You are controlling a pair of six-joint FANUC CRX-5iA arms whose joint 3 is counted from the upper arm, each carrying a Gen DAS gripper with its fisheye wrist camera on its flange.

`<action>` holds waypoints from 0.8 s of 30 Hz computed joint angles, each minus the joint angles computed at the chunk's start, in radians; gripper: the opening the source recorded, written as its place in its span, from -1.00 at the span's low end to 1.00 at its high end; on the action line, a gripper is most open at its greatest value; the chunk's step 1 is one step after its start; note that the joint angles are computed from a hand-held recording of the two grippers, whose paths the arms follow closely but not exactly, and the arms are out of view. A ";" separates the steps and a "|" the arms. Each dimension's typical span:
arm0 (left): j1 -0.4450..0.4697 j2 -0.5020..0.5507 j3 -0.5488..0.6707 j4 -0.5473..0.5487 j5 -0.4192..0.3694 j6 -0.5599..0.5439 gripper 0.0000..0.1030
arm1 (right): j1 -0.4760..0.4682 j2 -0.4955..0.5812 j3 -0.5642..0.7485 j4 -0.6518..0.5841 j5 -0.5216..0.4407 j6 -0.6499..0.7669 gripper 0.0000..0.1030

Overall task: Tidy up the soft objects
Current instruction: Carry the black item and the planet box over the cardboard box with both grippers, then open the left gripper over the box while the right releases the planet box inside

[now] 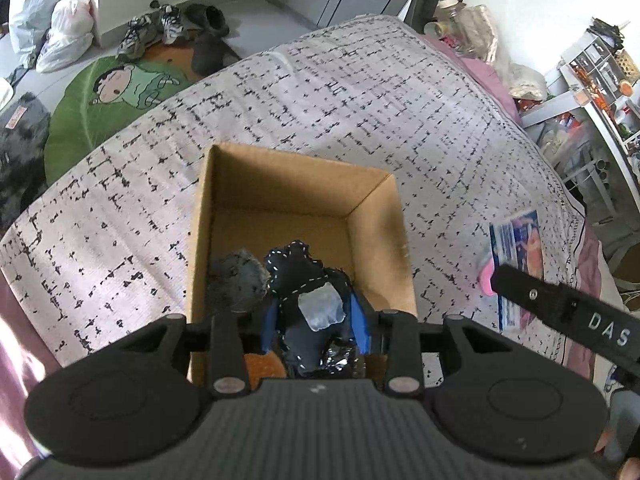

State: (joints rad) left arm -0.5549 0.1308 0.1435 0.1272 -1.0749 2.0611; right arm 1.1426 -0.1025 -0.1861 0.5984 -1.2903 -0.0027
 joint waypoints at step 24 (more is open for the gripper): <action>0.076 -0.024 -0.027 0.049 -0.021 -0.031 -0.17 | -0.047 0.080 0.087 -0.102 0.129 0.063 0.27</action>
